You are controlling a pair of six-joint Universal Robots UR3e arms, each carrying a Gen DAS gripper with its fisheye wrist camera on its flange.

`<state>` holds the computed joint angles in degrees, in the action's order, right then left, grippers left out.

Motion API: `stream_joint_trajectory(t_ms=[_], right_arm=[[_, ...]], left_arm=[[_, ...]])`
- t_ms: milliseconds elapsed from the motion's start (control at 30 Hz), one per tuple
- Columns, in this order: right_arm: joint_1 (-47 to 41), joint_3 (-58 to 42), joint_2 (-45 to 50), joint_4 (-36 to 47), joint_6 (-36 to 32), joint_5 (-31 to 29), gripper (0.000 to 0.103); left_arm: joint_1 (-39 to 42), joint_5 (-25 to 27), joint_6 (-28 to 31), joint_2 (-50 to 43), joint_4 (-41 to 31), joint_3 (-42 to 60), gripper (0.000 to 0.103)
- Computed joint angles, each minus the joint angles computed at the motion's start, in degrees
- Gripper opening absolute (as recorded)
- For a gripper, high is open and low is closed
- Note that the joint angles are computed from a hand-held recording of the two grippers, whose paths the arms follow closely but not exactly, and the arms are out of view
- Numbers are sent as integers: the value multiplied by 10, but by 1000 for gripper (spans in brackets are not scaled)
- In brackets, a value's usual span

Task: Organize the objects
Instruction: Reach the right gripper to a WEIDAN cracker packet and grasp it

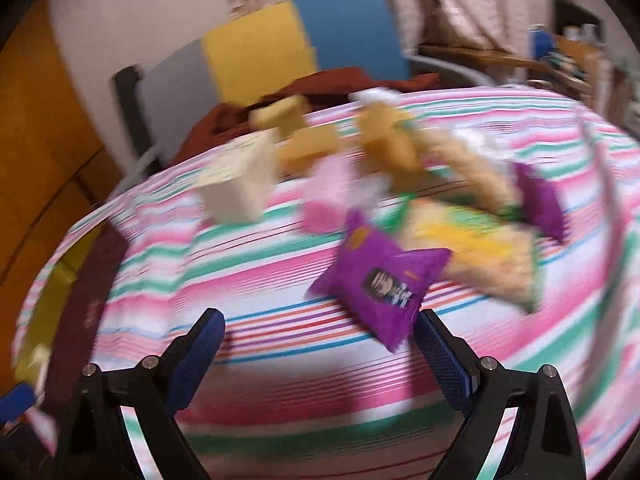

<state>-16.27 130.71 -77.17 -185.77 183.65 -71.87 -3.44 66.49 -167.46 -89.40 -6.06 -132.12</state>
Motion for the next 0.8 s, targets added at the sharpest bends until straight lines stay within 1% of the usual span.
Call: stream_joint_trajectory(t_ms=[67,133,233,300,400,500,600,667,700,767,800], right_arm=[[0,8,-11,8,-18,39,96],[-12,29,-30,-1,-31,59,96],[-49,65,-59,-32,-42,49,96],[-78,72,-71,-35,-65,18,96],[-112,39,-54,-5,-101,-7,96],[-130,-17,-20,43,-141,-31,96],[-144,-77,14,115,-182,-13,96],[-146,-104,35,144,-198,2,96],[-145,-110,42,151,-203,8,97],[-134,-101,43,133,-207,1,97],[-130,-90,37,130,-215,7,94]], left_arm=[[-2,-1,-1,-3,-2,1,50],[-4,2,-2,-6,-2,3,50],[-6,0,-5,-12,-1,7,50],[-8,-2,-7,-18,-2,11,50],[-14,-1,-8,-22,-3,15,50],[-23,4,-8,-25,-4,19,50],[-31,9,-9,-32,-8,26,50],[-32,9,-10,-35,-15,30,50],[-32,10,-11,-37,-17,32,50],[-33,10,-14,-40,-20,37,50],[-34,11,-16,-42,-22,40,50]])
